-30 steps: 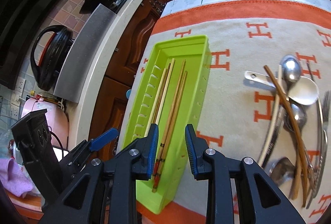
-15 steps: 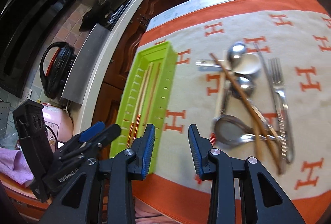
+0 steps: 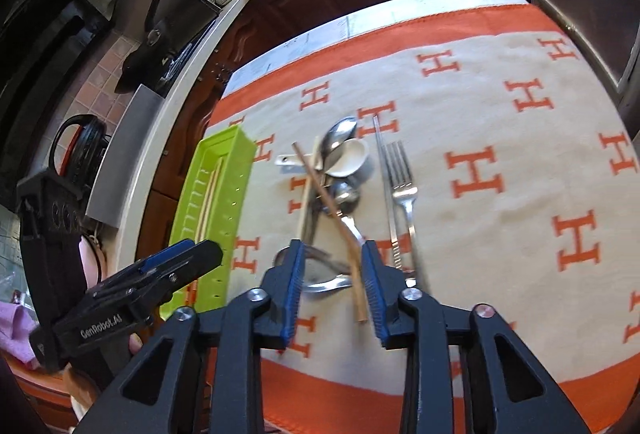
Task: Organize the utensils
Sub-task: 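Reach both grippers to the remaining pile and grasp a brown chopstick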
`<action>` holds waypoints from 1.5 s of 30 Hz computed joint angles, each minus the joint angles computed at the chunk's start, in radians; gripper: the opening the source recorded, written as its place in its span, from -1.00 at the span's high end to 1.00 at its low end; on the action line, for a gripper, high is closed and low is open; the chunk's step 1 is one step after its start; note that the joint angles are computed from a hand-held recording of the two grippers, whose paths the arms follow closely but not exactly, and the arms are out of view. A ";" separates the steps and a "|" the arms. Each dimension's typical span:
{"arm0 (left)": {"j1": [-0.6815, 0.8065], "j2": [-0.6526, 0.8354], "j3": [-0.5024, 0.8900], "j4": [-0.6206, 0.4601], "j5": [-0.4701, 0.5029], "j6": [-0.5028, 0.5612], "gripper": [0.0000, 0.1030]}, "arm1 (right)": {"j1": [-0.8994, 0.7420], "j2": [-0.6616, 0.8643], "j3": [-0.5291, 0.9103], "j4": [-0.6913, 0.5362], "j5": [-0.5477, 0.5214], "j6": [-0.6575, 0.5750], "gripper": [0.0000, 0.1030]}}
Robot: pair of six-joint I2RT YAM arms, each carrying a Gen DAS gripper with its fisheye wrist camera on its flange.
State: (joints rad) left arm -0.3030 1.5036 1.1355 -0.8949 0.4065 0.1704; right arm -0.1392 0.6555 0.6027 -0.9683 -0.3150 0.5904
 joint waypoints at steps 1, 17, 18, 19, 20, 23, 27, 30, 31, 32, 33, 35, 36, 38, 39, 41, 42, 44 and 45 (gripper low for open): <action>-0.027 0.020 0.010 0.007 -0.002 -0.025 -0.52 | -0.040 0.017 -0.003 0.005 -0.026 -0.031 0.52; -0.203 0.318 0.124 0.067 -0.001 -0.239 -0.08 | -0.233 0.395 -0.120 0.286 -0.215 -0.226 0.77; -0.208 0.327 0.127 0.070 -0.003 -0.245 -0.04 | -0.228 0.413 -0.121 0.301 -0.208 -0.228 0.77; -0.208 0.333 0.130 0.069 -0.004 -0.248 -0.01 | -0.225 0.432 -0.123 0.317 -0.206 -0.230 0.77; -0.211 0.343 0.134 0.070 -0.002 -0.253 0.07 | -0.219 0.440 -0.126 0.326 -0.201 -0.224 0.77; -0.221 0.365 0.142 0.068 0.000 -0.263 0.17 | -0.208 0.478 -0.133 0.365 -0.194 -0.220 0.77; -0.226 0.391 0.151 0.066 -0.004 -0.280 0.36 | -0.181 0.525 -0.140 0.415 -0.186 -0.204 0.78; -0.227 0.408 0.153 0.069 -0.008 -0.294 0.54 | -0.157 0.556 -0.147 0.458 -0.181 -0.179 0.85; -0.228 0.410 0.152 0.070 -0.010 -0.295 0.60 | -0.152 0.562 -0.151 0.471 -0.180 -0.171 0.87; -0.231 0.413 0.152 0.073 -0.017 -0.300 0.64 | -0.150 0.566 -0.156 0.487 -0.183 -0.161 0.87; -0.233 0.414 0.151 0.078 -0.017 -0.302 0.65 | -0.149 0.563 -0.160 0.492 -0.184 -0.157 0.87; -0.235 0.415 0.151 0.079 -0.024 -0.306 0.73 | -0.145 0.560 -0.167 0.502 -0.178 -0.149 0.87; -0.233 0.415 0.151 0.079 -0.027 -0.305 0.76 | -0.145 0.562 -0.168 0.508 -0.181 -0.143 0.88; -0.227 0.414 0.148 0.082 -0.021 -0.306 0.77 | -0.150 0.563 -0.171 0.515 -0.196 -0.136 0.88; -0.226 0.414 0.148 0.082 -0.020 -0.304 0.77 | -0.159 0.559 -0.176 0.515 -0.205 -0.140 0.88; -0.225 0.412 0.144 0.087 -0.020 -0.299 0.78 | -0.167 0.549 -0.186 0.522 -0.219 -0.132 0.88; -0.224 0.409 0.140 0.091 -0.018 -0.297 0.79 | -0.169 0.544 -0.190 0.529 -0.229 -0.122 0.88; -0.213 0.395 0.128 0.093 -0.004 -0.285 0.86 | -0.180 0.532 -0.198 0.532 -0.245 -0.116 0.88; -0.211 0.383 0.120 0.094 -0.002 -0.281 0.89 | -0.185 0.524 -0.201 0.529 -0.248 -0.116 0.88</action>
State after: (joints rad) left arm -0.5139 1.8871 1.2553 -0.8005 0.4050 -0.1107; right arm -0.3239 1.1793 0.4014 -0.4397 -0.5633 0.4742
